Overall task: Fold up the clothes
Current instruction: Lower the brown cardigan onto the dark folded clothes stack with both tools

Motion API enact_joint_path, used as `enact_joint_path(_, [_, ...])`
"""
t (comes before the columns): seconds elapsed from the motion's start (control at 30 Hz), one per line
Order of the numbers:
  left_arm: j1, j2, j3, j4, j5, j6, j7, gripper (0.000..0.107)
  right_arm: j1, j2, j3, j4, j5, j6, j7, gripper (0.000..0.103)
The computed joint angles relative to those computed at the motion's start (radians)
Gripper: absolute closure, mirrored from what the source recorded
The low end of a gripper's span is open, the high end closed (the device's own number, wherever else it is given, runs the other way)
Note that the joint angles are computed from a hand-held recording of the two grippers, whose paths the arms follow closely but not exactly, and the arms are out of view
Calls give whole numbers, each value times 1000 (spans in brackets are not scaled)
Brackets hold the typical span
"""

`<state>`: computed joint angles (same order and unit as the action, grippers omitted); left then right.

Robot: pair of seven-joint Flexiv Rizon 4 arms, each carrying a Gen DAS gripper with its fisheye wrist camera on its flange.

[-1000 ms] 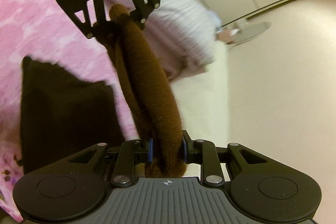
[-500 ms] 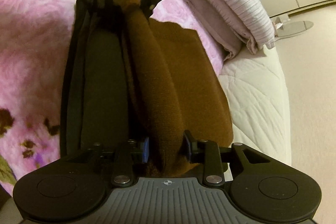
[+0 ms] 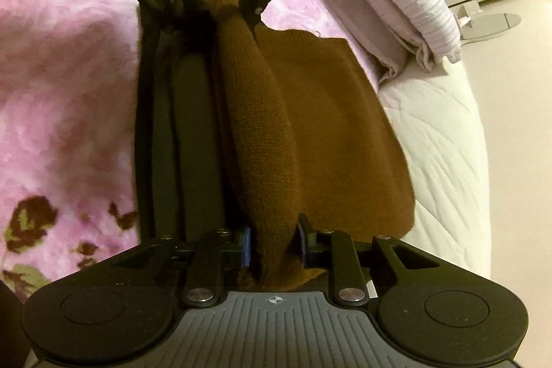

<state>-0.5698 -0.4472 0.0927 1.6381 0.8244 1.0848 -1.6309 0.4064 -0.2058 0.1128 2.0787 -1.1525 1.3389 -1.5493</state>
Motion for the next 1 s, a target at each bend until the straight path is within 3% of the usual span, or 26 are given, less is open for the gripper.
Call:
enact_joint_path(0.1, [-7, 18, 8, 27, 16, 9, -38, 82, -11, 13, -13, 10, -59, 31, 37, 75])
enact_joint_path(0.3, [-8, 70, -8, 90, 37, -5, -123, 82, -12, 35, 18, 16, 15, -3, 14, 75])
enact_joint_path(0.4, [8, 79, -27, 101, 18, -22, -125, 85, -1, 22, 40, -1, 125, -49, -18, 75])
enact_joint_path(0.53, [39, 133, -45, 142, -7, -27, -98, 85, 14, 24, 42, -6, 173, -74, -37, 75])
enact_joint_path(1.0, [60, 123, -77, 138, -14, -31, -93, 82, 27, 47, 52, 14, 222, -106, -22, 75])
